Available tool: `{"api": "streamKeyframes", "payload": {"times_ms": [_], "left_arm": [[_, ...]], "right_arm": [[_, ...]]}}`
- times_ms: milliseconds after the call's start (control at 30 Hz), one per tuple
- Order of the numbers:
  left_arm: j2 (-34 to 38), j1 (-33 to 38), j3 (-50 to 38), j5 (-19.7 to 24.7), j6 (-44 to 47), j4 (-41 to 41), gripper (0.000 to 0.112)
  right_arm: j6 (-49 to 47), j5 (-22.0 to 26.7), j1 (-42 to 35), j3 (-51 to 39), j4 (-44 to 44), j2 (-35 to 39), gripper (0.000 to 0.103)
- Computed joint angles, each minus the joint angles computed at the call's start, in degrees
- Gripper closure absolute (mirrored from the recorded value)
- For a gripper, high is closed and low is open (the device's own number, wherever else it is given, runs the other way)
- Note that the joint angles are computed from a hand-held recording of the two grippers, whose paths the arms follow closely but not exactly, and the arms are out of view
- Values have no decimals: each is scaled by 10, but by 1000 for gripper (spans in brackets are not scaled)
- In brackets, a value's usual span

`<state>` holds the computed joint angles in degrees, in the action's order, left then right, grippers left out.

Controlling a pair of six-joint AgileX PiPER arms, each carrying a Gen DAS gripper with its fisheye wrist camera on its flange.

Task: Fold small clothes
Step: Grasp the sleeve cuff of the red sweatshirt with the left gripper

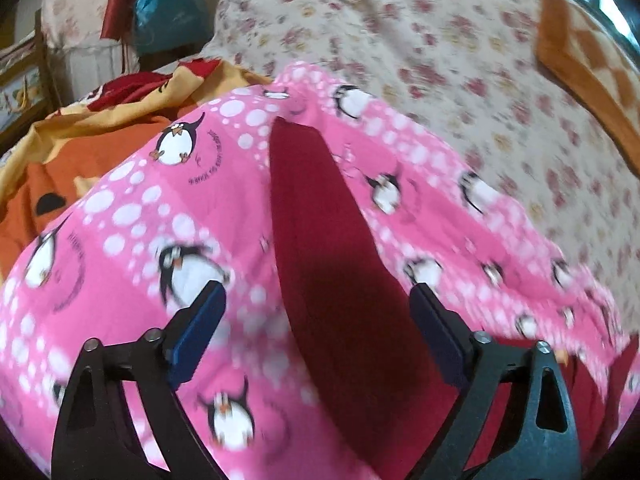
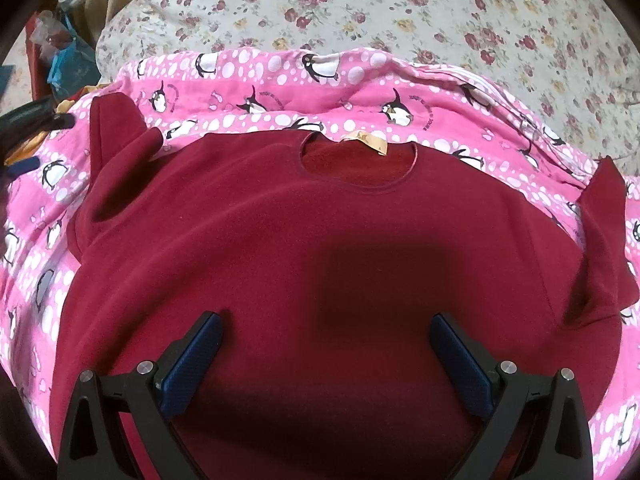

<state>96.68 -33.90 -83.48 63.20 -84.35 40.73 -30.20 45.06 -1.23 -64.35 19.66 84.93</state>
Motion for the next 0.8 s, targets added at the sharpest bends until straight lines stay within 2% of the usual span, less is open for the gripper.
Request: {"api": "streamKeyframes", "payload": {"times_ms": [133, 267, 400, 433, 467, 500, 533, 567, 733, 800], "left_arm": [[55, 52, -45, 3, 39, 7, 28], [87, 99, -62, -23, 48, -3, 30], [117, 113, -85, -34, 66, 2, 33], [124, 114, -92, -39, 74, 3, 42], [131, 118, -98, -48, 85, -3, 57], [135, 126, -102, -63, 101, -19, 68], [139, 137, -106, -77, 122, -45, 85], [141, 146, -104, -89, 130, -60, 94], [73, 178, -14, -201, 123, -118, 104], [40, 172, 10, -223, 136, -135, 104]], "right_arm": [[-17, -15, -5, 11, 20, -1, 0], [-43, -32, -10, 27, 45, -4, 0], [-62, -23, -20, 20, 69, 6, 0], [-66, -23, -22, 20, 73, 7, 0], [-66, -23, -21, 20, 74, 8, 0], [-67, -24, -21, 20, 75, 9, 0], [-68, -25, -21, 20, 76, 9, 0], [-70, -24, -22, 20, 79, 10, 0], [-79, -22, -26, 19, 89, 13, 0], [-80, -22, -26, 20, 91, 13, 0]]}}
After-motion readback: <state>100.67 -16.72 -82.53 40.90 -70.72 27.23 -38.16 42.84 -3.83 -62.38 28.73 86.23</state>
